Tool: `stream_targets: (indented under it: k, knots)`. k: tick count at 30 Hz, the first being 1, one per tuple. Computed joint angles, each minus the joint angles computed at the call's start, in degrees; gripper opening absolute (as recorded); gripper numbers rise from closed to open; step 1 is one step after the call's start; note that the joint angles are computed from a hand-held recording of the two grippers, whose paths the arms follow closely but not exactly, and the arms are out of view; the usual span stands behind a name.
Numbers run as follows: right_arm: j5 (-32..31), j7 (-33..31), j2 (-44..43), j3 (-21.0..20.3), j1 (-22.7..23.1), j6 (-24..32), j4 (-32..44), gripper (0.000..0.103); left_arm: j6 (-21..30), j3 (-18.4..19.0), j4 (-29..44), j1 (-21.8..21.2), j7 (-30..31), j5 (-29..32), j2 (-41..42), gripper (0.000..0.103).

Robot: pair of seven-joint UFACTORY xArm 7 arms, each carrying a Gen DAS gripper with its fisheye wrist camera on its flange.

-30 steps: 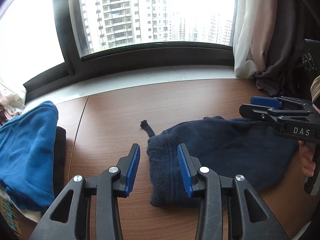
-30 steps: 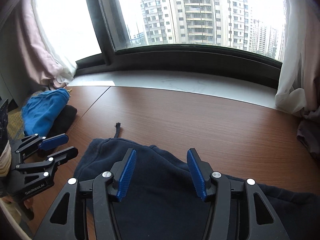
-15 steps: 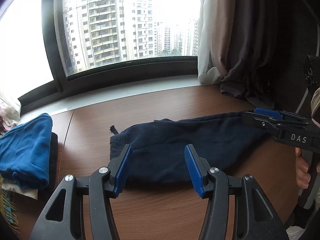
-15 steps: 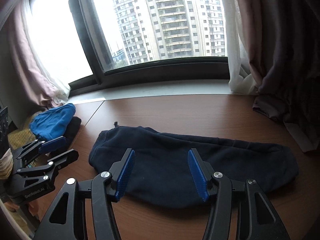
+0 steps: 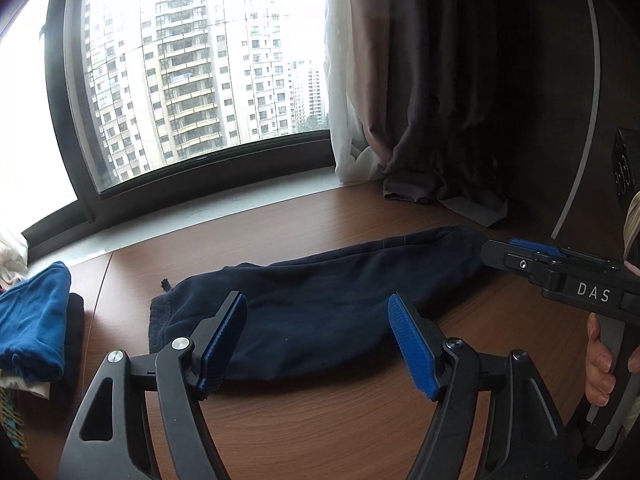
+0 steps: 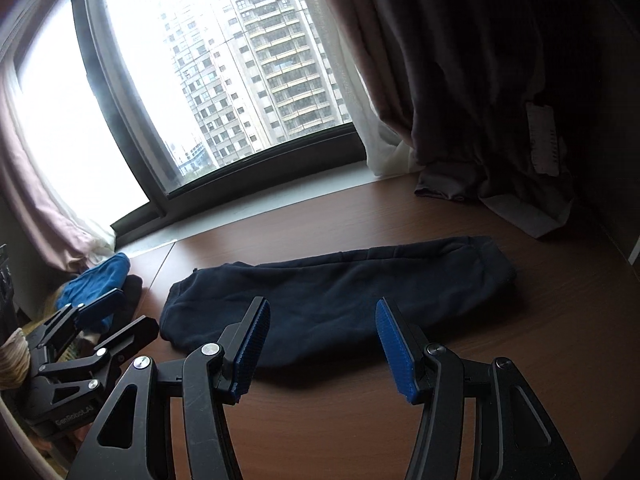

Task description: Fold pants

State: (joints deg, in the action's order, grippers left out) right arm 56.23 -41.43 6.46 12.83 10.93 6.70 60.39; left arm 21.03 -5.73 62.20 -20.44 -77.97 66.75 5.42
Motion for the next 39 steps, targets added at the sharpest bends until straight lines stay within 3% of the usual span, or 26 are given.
stream_targets:
  k: [6, 15, 26, 32, 39]
  knots:
    - [4.2, -6.5, 1.9, -2.8, -4.6, 6.5, 2.6, 0.056, 5.1, 0.1, 9.1, -5.0, -2.7, -1.8, 8.5, 0.075]
    - [6.3, -6.8, 9.9, -3.3, -11.9, 11.4, 9.2, 0.056, 7.4, 3.7, 26.5, -11.2, 4.8, -10.0, 22.8, 0.076]
    - [0.4, 8.8, 22.9, -1.9, -17.8, 19.9, 20.0, 0.056, 13.0, 7.0, 42.3, -15.0, 21.2, -22.1, 36.0, 0.078]
    - [-3.6, 14.3, 26.9, -0.4, -18.5, 19.2, 23.5, 0.056, 13.1, 8.9, 44.6, -15.4, 25.1, -29.7, 38.3, 0.078]
    - [-6.0, 16.4, 29.5, 2.1, -20.1, 18.5, 25.8, 0.055, 14.3, 11.4, 47.4, -16.9, 27.4, -33.4, 40.4, 0.078]
